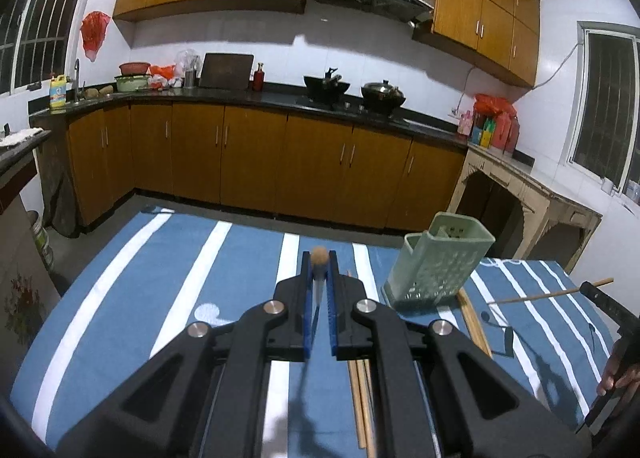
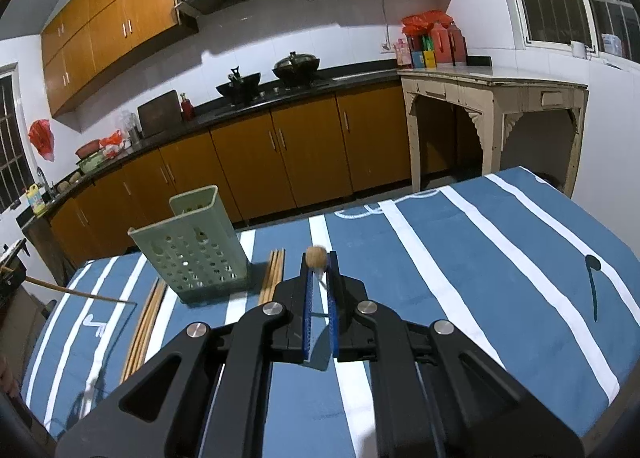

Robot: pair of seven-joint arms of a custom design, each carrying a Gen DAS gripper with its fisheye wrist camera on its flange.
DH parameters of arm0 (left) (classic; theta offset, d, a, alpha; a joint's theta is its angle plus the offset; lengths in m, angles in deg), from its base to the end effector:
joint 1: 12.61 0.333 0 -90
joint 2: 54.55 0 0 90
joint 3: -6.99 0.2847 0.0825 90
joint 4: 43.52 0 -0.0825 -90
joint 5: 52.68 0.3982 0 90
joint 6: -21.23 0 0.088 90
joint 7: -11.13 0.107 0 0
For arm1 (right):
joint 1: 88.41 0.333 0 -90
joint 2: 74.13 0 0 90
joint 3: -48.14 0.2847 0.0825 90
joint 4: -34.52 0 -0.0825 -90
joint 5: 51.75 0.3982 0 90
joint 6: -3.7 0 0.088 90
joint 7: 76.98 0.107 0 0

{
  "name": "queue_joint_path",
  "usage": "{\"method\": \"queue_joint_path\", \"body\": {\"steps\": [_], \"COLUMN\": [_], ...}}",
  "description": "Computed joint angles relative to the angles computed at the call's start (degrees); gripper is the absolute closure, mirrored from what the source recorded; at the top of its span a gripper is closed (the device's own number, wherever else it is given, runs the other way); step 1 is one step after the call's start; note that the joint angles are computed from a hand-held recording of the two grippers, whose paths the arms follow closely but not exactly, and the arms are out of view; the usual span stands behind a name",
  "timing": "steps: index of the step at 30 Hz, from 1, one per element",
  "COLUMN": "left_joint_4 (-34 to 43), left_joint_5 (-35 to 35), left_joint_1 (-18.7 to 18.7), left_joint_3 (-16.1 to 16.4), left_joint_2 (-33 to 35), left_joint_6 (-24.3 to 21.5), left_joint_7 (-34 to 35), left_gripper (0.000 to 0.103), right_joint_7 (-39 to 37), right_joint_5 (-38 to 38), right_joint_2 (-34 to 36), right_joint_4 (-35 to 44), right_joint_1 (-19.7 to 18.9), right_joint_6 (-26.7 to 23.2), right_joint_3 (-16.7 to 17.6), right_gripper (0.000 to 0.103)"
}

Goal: Organize utensils
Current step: 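Lift both held chopsticks and carry them over the green utensil holder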

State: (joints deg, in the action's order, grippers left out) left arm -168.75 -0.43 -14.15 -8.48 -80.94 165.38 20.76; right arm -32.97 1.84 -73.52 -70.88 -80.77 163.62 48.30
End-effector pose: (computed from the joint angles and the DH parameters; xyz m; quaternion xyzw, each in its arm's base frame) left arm 0.4663 -0.1716 0.6190 -0.7332 0.4219 -0.3465 0.4054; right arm 0.6234 0.0481 0.5764 -0.6608 0.5393 -0.2198 0.4735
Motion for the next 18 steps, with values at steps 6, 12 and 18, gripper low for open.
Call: {"method": "queue_joint_path", "body": {"steps": [6, 12, 18], "left_joint_4": [1.8, 3.62, 6.83], "left_joint_5": [0.77, 1.69, 3.56], "left_joint_1": [0.47, 0.97, 2.36], "left_joint_3": [-0.11, 0.07, -0.26], "left_joint_2": [0.53, 0.51, 0.97], "left_joint_6": [-0.3, 0.46, 2.91], "left_joint_7": [0.38, 0.43, -1.0], "left_gripper": [0.096, 0.096, 0.096], "right_joint_7": [-0.78, -2.25, -4.44], "right_joint_5": [1.28, 3.98, 9.36], "right_joint_2": [0.56, 1.37, 1.88], "right_joint_4": [1.91, 5.01, 8.81], "right_joint_1": [0.02, -0.33, -0.86], "right_joint_6": [-0.14, -1.15, -3.17], "right_joint_3": [0.11, 0.25, 0.41], "right_gripper": [0.095, 0.095, 0.095]}}
